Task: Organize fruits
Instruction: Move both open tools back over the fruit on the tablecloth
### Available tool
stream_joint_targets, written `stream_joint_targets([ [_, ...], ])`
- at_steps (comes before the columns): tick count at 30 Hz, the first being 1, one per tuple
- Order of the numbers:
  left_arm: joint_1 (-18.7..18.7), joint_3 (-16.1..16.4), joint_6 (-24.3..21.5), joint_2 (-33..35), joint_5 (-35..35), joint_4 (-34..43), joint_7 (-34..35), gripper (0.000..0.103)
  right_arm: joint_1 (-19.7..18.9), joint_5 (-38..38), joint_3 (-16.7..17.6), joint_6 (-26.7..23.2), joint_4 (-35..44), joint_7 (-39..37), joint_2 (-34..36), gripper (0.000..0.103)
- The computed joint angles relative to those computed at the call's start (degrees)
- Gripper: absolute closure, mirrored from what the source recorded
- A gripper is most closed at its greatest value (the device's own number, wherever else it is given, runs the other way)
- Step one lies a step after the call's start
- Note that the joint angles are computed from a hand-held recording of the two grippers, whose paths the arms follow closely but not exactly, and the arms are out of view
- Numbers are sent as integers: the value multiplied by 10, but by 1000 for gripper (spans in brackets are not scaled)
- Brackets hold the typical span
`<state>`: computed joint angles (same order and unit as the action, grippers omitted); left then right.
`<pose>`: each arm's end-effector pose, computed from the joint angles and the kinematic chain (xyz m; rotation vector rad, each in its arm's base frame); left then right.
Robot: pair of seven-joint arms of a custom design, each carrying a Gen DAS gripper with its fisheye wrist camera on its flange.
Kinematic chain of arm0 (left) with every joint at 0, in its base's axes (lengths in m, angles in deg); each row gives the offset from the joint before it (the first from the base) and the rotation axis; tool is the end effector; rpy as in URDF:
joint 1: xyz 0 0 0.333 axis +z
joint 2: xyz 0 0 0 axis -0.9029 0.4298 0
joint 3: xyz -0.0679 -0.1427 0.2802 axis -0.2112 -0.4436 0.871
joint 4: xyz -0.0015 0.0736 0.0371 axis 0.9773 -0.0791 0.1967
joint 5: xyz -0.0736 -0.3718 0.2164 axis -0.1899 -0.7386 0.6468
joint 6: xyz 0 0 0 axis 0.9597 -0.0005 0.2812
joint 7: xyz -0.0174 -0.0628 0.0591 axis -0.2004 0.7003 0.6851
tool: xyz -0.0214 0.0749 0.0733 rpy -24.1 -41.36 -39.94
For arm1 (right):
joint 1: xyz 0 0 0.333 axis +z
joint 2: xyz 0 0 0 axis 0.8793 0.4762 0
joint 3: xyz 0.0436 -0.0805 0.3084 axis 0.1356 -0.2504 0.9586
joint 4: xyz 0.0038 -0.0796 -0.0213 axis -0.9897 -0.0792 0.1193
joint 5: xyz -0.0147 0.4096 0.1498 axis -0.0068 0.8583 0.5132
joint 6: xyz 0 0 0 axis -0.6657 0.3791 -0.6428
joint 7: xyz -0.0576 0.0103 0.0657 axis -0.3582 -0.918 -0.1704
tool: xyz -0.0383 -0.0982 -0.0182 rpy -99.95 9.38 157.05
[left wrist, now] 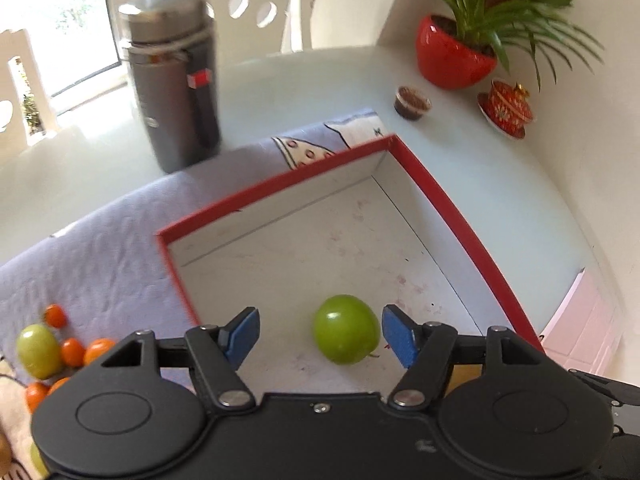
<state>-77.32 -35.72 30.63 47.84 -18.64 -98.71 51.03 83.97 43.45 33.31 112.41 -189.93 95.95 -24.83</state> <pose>0.6730 -0.2967 0.5932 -1.5439 2.5977 -0.7413 0.5135 0.3135 0.5711 -1.3485 2.1468 -0.2375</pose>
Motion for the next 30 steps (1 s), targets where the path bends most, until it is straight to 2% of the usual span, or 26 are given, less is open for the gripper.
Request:
stream_joint_targets([
  [9,43,23,35,-88,-12,-92,3,22,22,-23,13,-41,112,-40,66,35],
  [15,82,47,44,-153,-4,-173,-16,22,55,1,21,-61,229,-116,159,33],
  [24,147,81,58,-208,24,-255,-52,22,118,26,17,-138,430,-187,314,32],
  [30,184,98,76,-228,41,-301,-61,22,143,41,9,-182,467,-204,352,32],
])
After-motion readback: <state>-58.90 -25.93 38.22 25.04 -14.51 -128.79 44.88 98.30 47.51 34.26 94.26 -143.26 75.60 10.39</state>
